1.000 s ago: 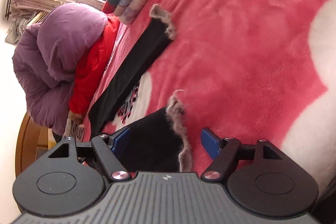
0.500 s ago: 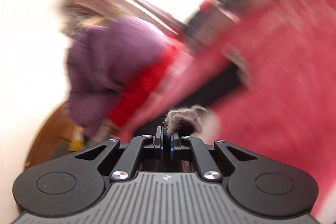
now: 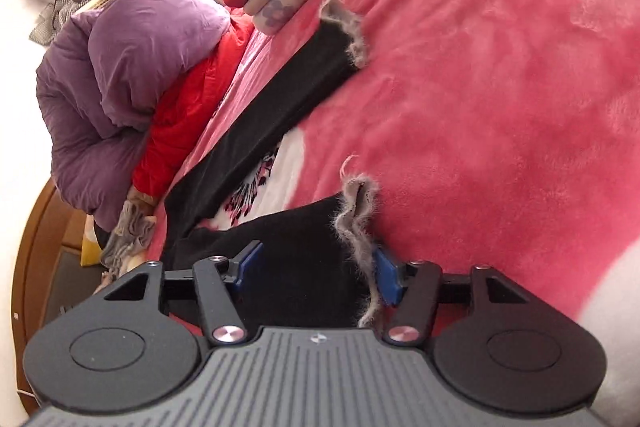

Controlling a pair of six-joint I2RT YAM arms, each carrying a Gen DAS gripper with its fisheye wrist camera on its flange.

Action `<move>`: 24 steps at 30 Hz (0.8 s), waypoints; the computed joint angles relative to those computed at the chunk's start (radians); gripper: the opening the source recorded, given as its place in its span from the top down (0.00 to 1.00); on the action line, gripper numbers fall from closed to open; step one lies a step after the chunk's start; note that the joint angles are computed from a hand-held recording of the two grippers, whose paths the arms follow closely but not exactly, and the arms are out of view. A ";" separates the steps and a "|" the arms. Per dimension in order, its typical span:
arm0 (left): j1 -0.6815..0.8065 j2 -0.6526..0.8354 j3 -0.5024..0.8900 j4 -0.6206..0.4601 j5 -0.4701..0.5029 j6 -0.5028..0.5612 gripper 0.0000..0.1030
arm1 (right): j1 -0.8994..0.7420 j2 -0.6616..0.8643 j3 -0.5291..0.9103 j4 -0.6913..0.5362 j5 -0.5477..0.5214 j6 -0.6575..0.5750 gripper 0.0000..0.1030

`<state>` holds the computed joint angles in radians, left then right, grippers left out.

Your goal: Fold clothes

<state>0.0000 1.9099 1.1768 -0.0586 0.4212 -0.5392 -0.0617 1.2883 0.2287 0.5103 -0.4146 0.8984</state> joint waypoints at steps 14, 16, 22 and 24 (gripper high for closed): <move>-0.086 -0.167 -0.011 0.025 -0.111 0.371 0.55 | 0.034 -0.057 0.024 -0.135 0.065 -0.039 0.65; -0.111 -0.140 0.029 -0.007 -0.027 0.434 0.55 | 0.041 -0.066 0.030 -0.156 0.068 -0.027 0.65; -0.238 0.003 0.156 -0.091 0.004 0.654 0.55 | 0.082 -0.026 -0.018 -0.045 0.077 -0.056 0.65; -0.268 0.063 0.220 -0.136 0.004 0.726 0.58 | 0.073 0.013 -0.038 0.023 0.063 -0.047 0.70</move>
